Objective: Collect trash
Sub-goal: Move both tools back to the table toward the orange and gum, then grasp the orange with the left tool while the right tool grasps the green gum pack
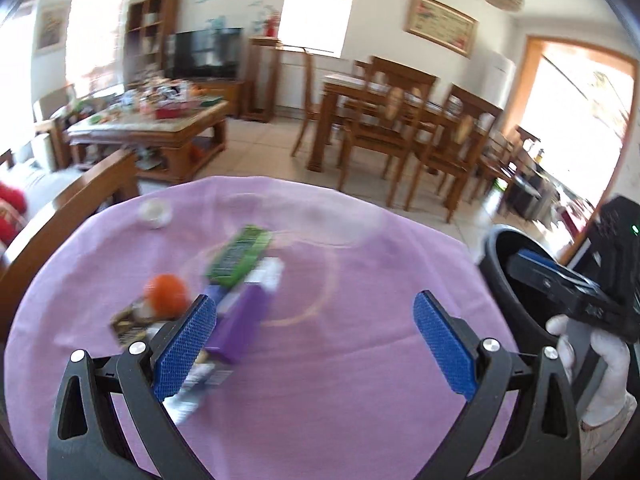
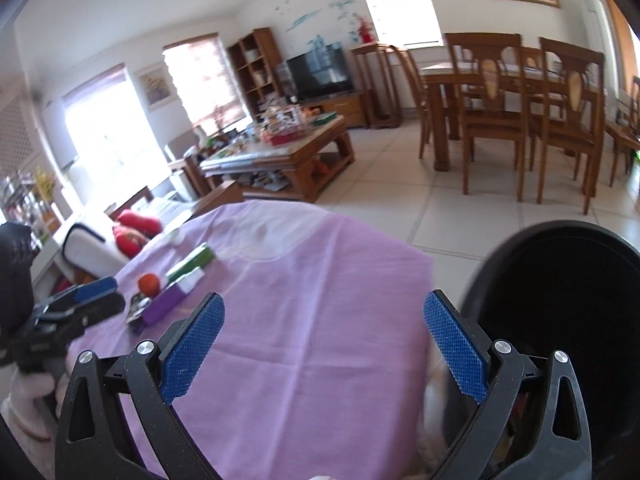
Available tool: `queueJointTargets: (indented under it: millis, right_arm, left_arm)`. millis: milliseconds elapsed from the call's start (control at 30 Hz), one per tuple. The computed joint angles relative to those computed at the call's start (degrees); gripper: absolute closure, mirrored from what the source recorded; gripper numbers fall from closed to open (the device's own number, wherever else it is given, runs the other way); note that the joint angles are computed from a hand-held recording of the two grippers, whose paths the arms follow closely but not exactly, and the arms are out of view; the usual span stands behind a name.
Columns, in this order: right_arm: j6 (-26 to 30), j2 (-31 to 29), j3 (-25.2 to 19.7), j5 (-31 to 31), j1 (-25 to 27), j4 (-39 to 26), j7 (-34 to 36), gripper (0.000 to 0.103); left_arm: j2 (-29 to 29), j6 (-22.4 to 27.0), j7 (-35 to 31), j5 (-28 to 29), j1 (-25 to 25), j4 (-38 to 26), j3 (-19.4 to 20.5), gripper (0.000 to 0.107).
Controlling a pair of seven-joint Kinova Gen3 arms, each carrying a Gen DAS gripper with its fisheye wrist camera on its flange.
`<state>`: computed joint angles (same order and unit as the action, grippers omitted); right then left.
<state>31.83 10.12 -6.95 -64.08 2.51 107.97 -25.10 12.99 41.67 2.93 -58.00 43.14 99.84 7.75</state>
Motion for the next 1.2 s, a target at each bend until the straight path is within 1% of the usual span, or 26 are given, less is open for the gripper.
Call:
queueJointTargets:
  millis: [67,167,200,233,300,367,400,433,500,533,600,667,700,733,767,800,833,867,900,933,967,1033,1067,1133,1167,1200]
  right_arm:
    - [-2.1,0.4,-1.3,2.3,-3.1,-0.9,-2.7,0.005]
    - [-5.5,1.7,-4.6,8.8,-6.3,-3.1,-8.8,0.005]
    - [-5.7,2.5,-4.4,11.1,-8.5,-4.4,-11.1,0.005]
    - [-5.6,3.2,-3.9,13.3,-10.4,-5.6,-13.5,0.005]
    - [-5.1,4.9,-1.4,17.5,-15.7,-8.5,-18.1,0.005]
    - [-4.2,6.5,0.5,22.0,-19.7,-11.3,-22.8,0.006]
    - [-3.5,7.7,0.1,24.1,-20.3,-13.1,-25.1,0.007]
    - [-2.7,8.8,-1.4,26.1,-19.8,-14.7,-27.4,0.009]
    - [-1.2,11.4,-3.4,29.5,-19.1,-18.2,-31.9,0.01]
    - [-0.5,12.7,-3.5,30.9,-19.7,-20.3,-33.9,0.01]
    - [1.0,14.8,-3.6,33.8,-20.8,-23.2,-37.2,0.01]
    - [3.2,17.1,-2.6,37.5,-23.0,-27.2,-41.6,0.015]
    - [5.0,18.6,-2.4,39.0,-23.7,-29.6,-43.5,0.017]
    - [6.5,19.9,-2.6,40.1,-24.1,-31.5,-45.0,0.022]
    - [7.9,21.0,-2.7,41.2,-24.4,-33.3,-46.5,0.025]
    - [8.5,22.1,-2.6,42.5,-25.1,-34.6,-48.2,0.026]
    - [9.7,23.3,-2.2,44.2,-26.1,-36.5,-50.2,0.028]
    - [10.9,24.4,-2.0,45.5,-26.7,-38.3,-52.0,0.031]
    - [11.7,25.3,-2.0,46.8,-27.3,-39.7,-53.5,0.032]
    - [12.7,26.3,-2.0,47.9,-27.8,-41.1,-54.8,0.034]
    - [13.4,27.0,-2.2,48.8,-28.0,-42.2,-55.7,0.037]
    - [14.2,28.1,-2.1,50.9,-29.2,-43.8,-57.4,0.038]
    - [13.9,28.3,-2.0,52.0,-29.9,-44.0,-58.0,0.038]
    - [12.6,28.3,-1.0,54.9,-32.0,-43.8,-59.8,0.038]
    - [12.5,28.3,-0.2,56.7,-33.3,-43.9,-60.8,0.038]
    - [12.6,28.4,0.6,58.7,-34.7,-44.1,-61.8,0.038]
  left_arm:
    - [-1.4,-0.1,1.0,0.3,-1.3,2.2,-1.3,0.01]
    - [-2.7,-4.3,1.0,1.2,-5.9,5.1,-1.8,0.01]
    - [-3.1,-5.1,0.6,1.7,-6.3,6.0,-2.1,0.01]
    - [-2.8,-5.3,-0.8,2.3,-7.7,6.0,-1.6,0.01]
    - [-2.1,-4.5,-4.2,4.4,-8.5,5.7,-1.9,0.012]
    - [-2.1,-5.9,-6.1,5.9,-10.0,6.4,-1.6,0.021]
    - [-2.0,-6.6,-7.7,7.3,-10.9,6.5,-1.6,0.032]
    - [-1.9,-7.8,-9.1,9.0,-11.7,6.6,-1.8,0.042]
    - [-2.5,-10.7,-10.6,11.8,-12.8,8.3,-2.3,0.049]
    - [-2.3,-11.2,-11.3,12.7,-12.9,8.4,-2.4,0.053]
    - [-1.9,-11.4,-12.4,13.7,-12.6,8.3,-2.8,0.056]
    - [-1.5,-11.0,-11.7,12.2,-11.3,8.3,-3.7,0.058]
    - [-1.2,-10.9,-11.3,11.6,-10.8,8.2,-4.3,0.062]
    - [-1.4,-11.7,-11.0,11.8,-11.3,8.7,-4.2,0.069]
    - [-1.9,-13.3,-10.3,11.9,-12.9,9.7,-3.2,0.071]
    - [-2.2,-15.1,-9.9,11.8,-15.5,10.4,-1.3,0.071]
    - [-2.6,-17.0,-9.3,11.7,-17.4,11.3,-0.4,0.072]
    - [-3.1,-18.8,-7.8,10.9,-18.2,12.4,-0.2,0.072]
    - [-3.4,-19.6,-5.5,9.1,-17.9,13.1,-0.7,0.073]
    - [-3.8,-20.3,-3.1,7.2,-16.5,13.8,-2.3,0.073]
    - [-4.1,-20.5,-0.8,5.3,-14.1,14.3,-4.7,0.073]
    - [-4.5,-18.6,3.9,0.7,-8.8,14.5,-9.0,0.073]
    - [-4.6,-17.4,6.2,-1.5,-7.1,14.6,-10.1,0.073]
    - [-5.2,-15.8,10.9,-5.2,-5.5,15.2,-10.8,0.073]
    - [-5.6,-14.4,13.2,-7.0,-5.7,15.6,-10.0,0.073]
    - [-5.9,-13.2,15.5,-8.9,-6.9,15.8,-8.2,0.073]
